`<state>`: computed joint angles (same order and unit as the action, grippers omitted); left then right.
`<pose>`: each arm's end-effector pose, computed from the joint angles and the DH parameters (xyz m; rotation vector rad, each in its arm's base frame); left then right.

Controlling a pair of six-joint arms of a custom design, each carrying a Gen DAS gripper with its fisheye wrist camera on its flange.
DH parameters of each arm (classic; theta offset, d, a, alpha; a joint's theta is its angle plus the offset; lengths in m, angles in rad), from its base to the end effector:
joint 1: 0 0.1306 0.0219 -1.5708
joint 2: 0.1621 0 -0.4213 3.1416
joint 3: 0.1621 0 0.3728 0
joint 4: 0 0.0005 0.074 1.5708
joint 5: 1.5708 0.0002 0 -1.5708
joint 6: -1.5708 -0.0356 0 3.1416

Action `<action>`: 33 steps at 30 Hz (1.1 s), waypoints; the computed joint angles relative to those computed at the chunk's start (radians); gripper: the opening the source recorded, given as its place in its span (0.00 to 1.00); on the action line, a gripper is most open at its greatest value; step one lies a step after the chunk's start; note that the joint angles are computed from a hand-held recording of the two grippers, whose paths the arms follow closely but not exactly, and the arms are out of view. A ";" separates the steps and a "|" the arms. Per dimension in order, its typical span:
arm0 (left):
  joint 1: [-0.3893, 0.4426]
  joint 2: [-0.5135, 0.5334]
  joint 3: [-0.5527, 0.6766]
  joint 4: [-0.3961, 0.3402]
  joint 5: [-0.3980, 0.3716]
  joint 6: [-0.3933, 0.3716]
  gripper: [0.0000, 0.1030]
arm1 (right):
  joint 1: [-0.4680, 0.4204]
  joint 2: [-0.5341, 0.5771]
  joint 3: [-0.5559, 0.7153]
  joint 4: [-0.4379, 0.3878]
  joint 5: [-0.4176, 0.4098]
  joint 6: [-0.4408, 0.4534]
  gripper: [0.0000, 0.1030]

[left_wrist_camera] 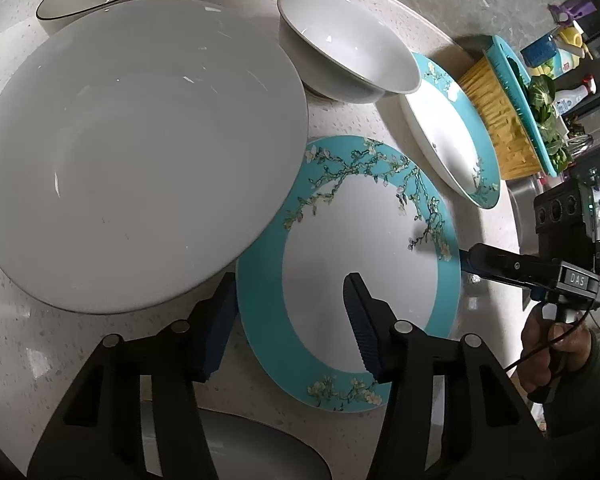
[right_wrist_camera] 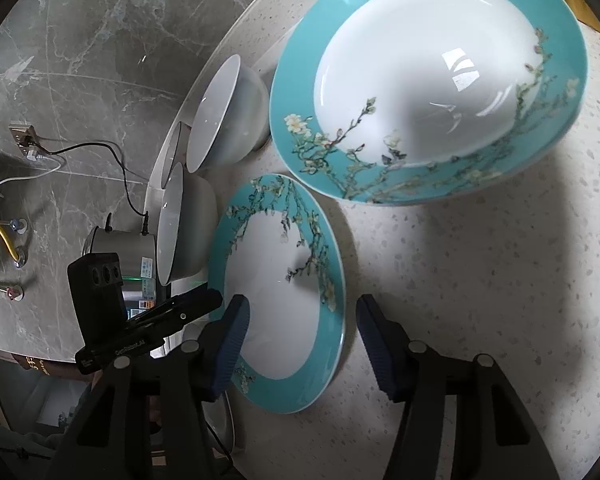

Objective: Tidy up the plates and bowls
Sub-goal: 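Close both grippers on the rim of the large teal floral plate, then lift the teal floral plate with both grippers and lower it onto the grey-rimmed plate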

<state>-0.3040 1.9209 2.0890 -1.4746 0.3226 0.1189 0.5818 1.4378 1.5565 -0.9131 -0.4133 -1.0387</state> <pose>0.5917 -0.1980 0.4561 0.3308 2.8846 -0.5428 0.3925 0.2747 0.5197 0.3789 2.6331 1.1683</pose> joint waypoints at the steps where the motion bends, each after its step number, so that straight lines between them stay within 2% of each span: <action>1: 0.000 0.000 0.000 0.002 -0.006 0.001 0.43 | 0.000 0.003 0.003 -0.003 -0.003 0.003 0.58; 6: 0.006 0.012 0.017 -0.008 -0.037 0.012 0.24 | -0.001 0.015 0.021 -0.038 -0.008 0.019 0.48; 8: 0.011 0.018 0.026 -0.023 -0.042 0.015 0.19 | -0.005 0.019 0.029 -0.068 0.001 0.027 0.37; 10: 0.010 0.022 0.033 -0.032 -0.056 0.018 0.16 | -0.008 0.020 0.031 -0.101 0.010 0.027 0.17; 12: 0.007 0.024 0.038 -0.038 -0.069 0.017 0.16 | -0.009 0.020 0.033 -0.121 0.013 0.029 0.12; 16: -0.004 0.029 0.054 -0.049 -0.109 0.005 0.17 | -0.004 0.030 0.054 -0.156 0.028 0.047 0.12; 22: -0.008 0.026 0.049 -0.045 -0.119 0.011 0.17 | 0.011 0.046 0.089 -0.194 0.068 0.048 0.11; 33: -0.010 0.017 0.032 -0.038 -0.079 0.010 0.16 | 0.003 0.033 0.094 -0.211 0.070 0.037 0.11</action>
